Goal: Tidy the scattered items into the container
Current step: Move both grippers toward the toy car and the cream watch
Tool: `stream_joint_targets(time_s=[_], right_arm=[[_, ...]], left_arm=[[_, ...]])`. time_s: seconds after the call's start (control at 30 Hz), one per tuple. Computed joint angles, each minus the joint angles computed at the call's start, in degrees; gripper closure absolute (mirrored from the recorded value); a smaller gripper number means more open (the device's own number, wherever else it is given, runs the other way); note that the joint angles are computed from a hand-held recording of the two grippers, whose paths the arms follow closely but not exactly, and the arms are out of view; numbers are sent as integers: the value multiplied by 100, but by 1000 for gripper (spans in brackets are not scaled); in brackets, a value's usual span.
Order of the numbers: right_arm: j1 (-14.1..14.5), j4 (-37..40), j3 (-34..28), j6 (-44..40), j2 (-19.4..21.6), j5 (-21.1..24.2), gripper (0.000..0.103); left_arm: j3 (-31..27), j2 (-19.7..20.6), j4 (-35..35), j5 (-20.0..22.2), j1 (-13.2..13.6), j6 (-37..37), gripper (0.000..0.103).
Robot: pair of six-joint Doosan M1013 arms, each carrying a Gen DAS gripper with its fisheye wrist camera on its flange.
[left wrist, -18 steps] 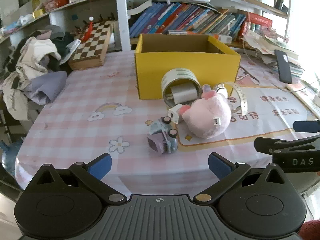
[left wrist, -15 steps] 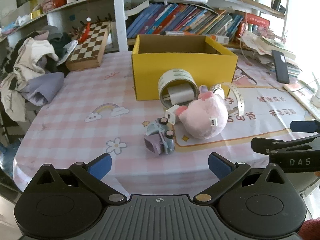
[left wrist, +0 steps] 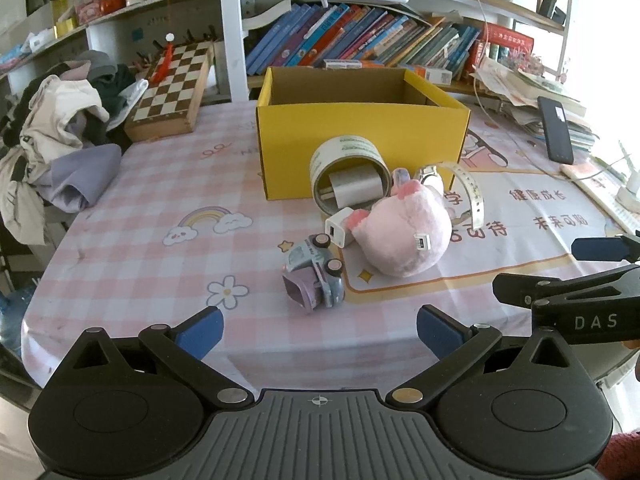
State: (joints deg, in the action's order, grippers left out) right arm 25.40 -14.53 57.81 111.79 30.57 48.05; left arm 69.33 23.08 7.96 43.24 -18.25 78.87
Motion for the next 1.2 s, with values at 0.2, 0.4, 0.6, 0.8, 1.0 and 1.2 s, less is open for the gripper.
stream_joint_targets(time_s=[0.2, 0.4, 0.6, 0.8, 1.0, 1.2], right_arm=[[5, -69, 22, 143, -16, -51, 0], [-16, -23, 20, 210, -19, -66, 0], [-9, 25, -52, 108, 20, -32, 0], [-17, -13, -81, 100, 30, -12, 0], [-52, 91, -146, 7, 68, 7, 5], [-99, 229, -294, -157, 170, 46, 14]], left_arm=[[14, 5, -51, -4, 15, 42, 0], [2, 17, -112, 28, 35, 67, 0], [-45, 42, -243, 64, 58, 218, 0], [-142, 103, 44, 150, 39, -142, 0], [-196, 146, -242, 142, 101, -35, 0], [-309, 234, -430, 149, 146, 6, 0]])
